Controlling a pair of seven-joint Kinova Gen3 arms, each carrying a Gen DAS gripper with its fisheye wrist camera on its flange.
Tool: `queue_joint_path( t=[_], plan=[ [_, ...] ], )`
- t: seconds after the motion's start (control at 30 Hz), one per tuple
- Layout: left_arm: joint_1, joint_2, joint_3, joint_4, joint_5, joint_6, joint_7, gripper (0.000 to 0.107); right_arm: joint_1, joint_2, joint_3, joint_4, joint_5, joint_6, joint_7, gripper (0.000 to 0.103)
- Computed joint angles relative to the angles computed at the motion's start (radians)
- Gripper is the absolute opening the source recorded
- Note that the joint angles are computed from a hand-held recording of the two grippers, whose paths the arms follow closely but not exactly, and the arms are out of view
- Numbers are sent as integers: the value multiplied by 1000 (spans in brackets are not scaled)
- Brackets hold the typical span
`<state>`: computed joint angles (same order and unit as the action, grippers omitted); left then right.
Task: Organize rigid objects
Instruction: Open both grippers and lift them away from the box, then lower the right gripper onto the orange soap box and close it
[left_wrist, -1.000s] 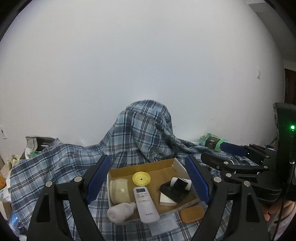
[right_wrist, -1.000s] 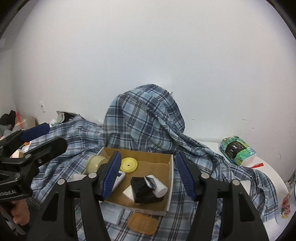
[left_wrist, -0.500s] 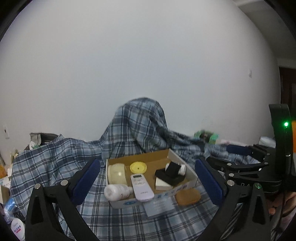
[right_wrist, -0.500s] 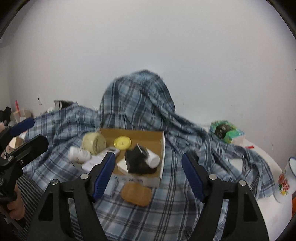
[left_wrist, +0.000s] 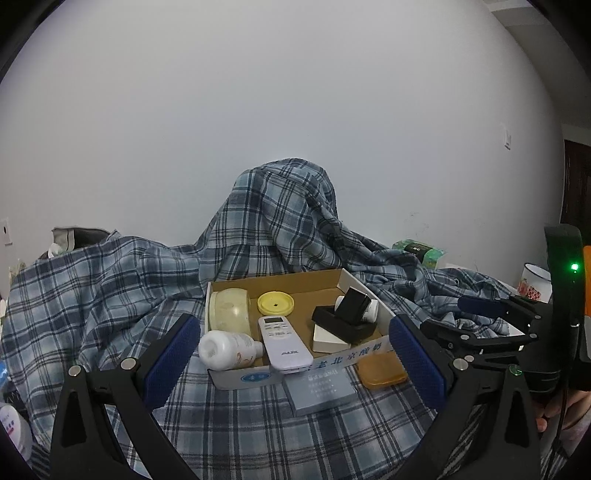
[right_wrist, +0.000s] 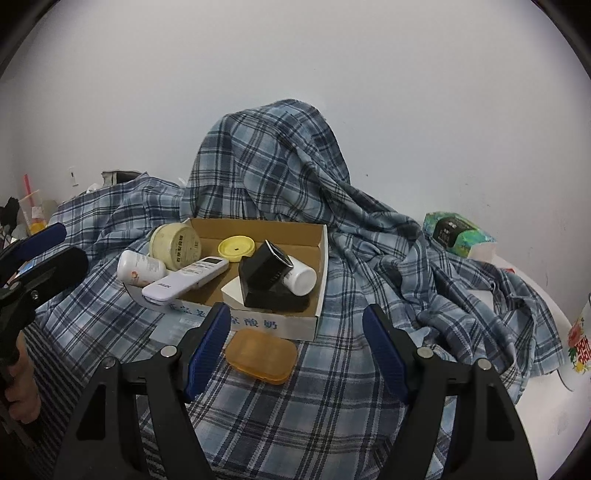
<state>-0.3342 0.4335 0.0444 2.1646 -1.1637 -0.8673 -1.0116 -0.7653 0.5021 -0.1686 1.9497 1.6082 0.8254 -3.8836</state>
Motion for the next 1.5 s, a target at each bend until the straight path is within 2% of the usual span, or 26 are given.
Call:
queue_joint_path(
  t=[0.1, 0.27, 1.07, 1.23, 1.33, 1.43, 1.5],
  plan=[
    [-2, 0, 0, 3, 5, -2, 1, 103, -7, 2, 2, 1, 10, 12, -5, 96],
    [-4, 3, 1, -2, 5, 5, 22, 103, -5, -2, -8, 14, 32, 28, -35, 100],
    [-3, 3, 3, -5, 10, 21, 27, 103, 3, 1, -17, 14, 32, 31, -34, 102],
    [4, 6, 6, -11, 21, 45, 32, 103, 10, -4, -9, -9, -28, 11, 11, 102],
    [4, 6, 10, -20, 17, 67, 54, 103, 29, -17, 3, -43, -126, -34, 87, 102],
    [0, 8, 13, -27, 12, 81, 76, 103, 44, -38, 28, -50, -175, -108, 120, 102],
    [0, 9, 15, -31, 8, 87, 85, 103, 35, -36, 45, -72, -225, -106, 177, 101]
  ],
)
